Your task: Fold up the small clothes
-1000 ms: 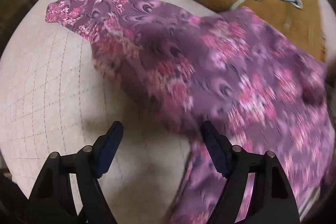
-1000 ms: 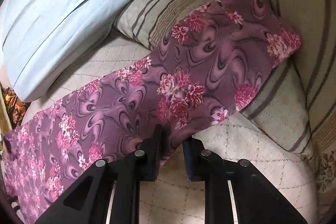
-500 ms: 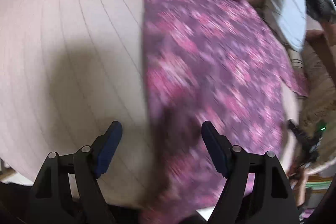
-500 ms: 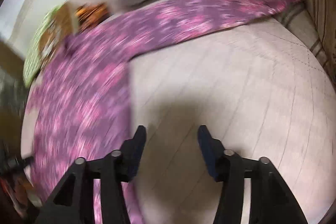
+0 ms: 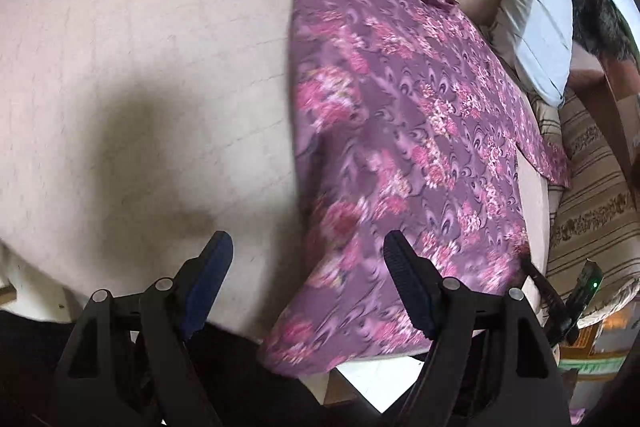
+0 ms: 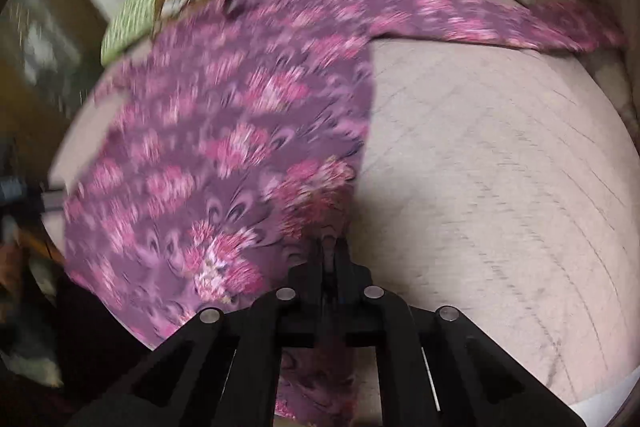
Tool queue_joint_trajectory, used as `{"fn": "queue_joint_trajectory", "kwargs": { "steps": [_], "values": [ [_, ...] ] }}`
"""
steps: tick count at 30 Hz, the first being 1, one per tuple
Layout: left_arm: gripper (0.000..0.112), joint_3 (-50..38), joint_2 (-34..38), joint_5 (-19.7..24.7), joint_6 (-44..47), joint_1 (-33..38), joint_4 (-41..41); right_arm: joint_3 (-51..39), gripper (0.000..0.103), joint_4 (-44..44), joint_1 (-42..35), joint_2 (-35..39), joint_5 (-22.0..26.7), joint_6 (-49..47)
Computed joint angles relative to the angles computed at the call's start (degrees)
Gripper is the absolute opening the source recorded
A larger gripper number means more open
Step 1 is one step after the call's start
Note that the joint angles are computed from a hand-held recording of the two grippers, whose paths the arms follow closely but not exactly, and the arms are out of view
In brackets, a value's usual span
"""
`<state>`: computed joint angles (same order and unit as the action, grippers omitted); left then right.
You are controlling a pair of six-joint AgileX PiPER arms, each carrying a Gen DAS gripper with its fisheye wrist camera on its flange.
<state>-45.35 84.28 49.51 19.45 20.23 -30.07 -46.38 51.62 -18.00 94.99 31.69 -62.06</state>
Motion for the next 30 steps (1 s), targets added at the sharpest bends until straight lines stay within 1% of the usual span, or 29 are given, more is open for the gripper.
{"fn": "queue_joint_trajectory", "kwargs": {
  "steps": [1,3,4,6,7,8,9,10,11,12,13,14,15,16,17,18,19,21,22,23,24,25,26,27,28,30],
  "values": [
    [0.078,1.36,-0.35,0.13,1.18,1.17,-0.78,-0.73,0.003,0.49,-1.55,0.76,1.19,0.19],
    [0.078,3.96,0.02,0.39,3.52,2.54,-3.19,-1.52,0.002,-1.26,-2.82,1.88,0.68,2.82],
    [0.078,4.95,0.53,0.55,4.74,2.60,-4.64,-1.70,0.002,-1.43,-3.53,2.48,1.45,3.49],
    [0.078,7.20,0.96,0.09,6.48,1.52,-6.99,-1.33,0.000,-2.85,-3.52,2.80,1.19,6.32],
    [0.078,7.92,0.73,-0.32,6.77,0.67,-7.49,-1.63,0.001,-2.75,-3.92,3.31,2.83,6.22],
    [0.078,8.76,0.27,-0.72,7.32,-0.30,-8.28,-1.83,0.007,-2.50,-4.60,3.59,4.94,6.40],
    [0.078,9.60,-0.09,-1.34,7.10,-1.84,-9.20,-1.34,0.007,-1.64,-5.29,3.46,6.53,6.29],
    [0.078,10.09,-0.28,-1.55,6.98,-2.73,-9.90,-1.17,0.010,-1.00,-6.10,3.72,9.43,5.61],
    [0.076,10.57,-0.57,-2.22,6.69,-4.09,-10.57,-1.28,0.015,-1.14,-6.51,3.75,11.28,5.66],
    [0.070,10.98,-1.32,-3.73,5.10,-5.76,-10.14,-0.16,0.018,-0.71,-6.57,3.41,12.21,4.89],
    [0.063,11.30,-2.25,-4.96,3.09,-6.82,-8.93,0.64,0.028,-0.94,-6.18,2.99,11.75,4.71],
    [0.037,11.36,-3.22,-6.91,-1.05,-8.65,-6.05,2.06,0.028,-0.28,-5.24,2.36,10.32,3.22],
    [0.009,11.26,-3.80,-8.07,-4.74,-9.61,-3.15,4.12,0.027,0.67,-3.67,0.79,7.26,0.99],
    [0.008,11.02,-3.91,-7.86,-6.14,-9.37,-2.25,5.94,0.012,-0.06,-1.00,-1.31,3.09,0.05],
    [0.007,10.80,-4.42,-7.04,-6.38,-8.23,-2.65,6.71,0.004,-1.08,0.77,-2.45,1.21,0.39],
    [0.006,10.60,-6.58,-6.14,-8.18,-7.02,-1.75,6.79,0.004,-1.07,1.22,-3.17,1.10,0.53],
    [0.006,10.30,-8.55,-5.22,-9.30,-6.41,-0.84,6.68,0.003,-0.15,0.64,-4.21,2.23,-0.15],
    [0.006,9.49,-13.07,-2.90,-11.79,-6.28,1.75,6.74,0.003,2.93,-2.91,-7.85,5.15,-2.56],
    [0.006,8.95,-14.85,-2.02,-13.35,-7.37,3.88,6.19,0.003,3.57,-5.04,-8.88,6.76,-3.00],
    [0.007,8.36,-15.58,-0.57,-12.86,-8.05,5.06,5.47,0.003,3.34,-6.75,-8.99,7.70,-3.10],
    [0.013,8.69,-15.69,0.01,-11.30,-7.42,4.80,4.52,0.003,2.26,-8.23,-8.56,7.90,-2.38],
    [0.017,9.18,-15.36,0.85,-7.84,-5.68,2.88,3.87,0.003,1.67,-8.79,-7.54,7.88,-2.03],
    [0.030,9.45,-14.30,1.07,-5.06,-4.02,1.28,3.39,0.003,0.35,-9.32,-6.12,7.31,-0.93],
    [0.043,9.87,-12.91,0.58,-4.37,-2.37,0.71,3.19,0.003,-0.75,-9.53,-4.87,6.67,0.08],
    [0.045,10.06,-11.30,0.24,-2.55,-0.32,-0.88,2.98,0.003,-1.21,-9.31,-3.99,6.37,1.01],
    [0.045,10.30,-7.60,-0.30,-0.16,2.46,-4.02,3.31,0.004,-0.38,-9.52,-2.10,6.54,0.88]
  ]
}}
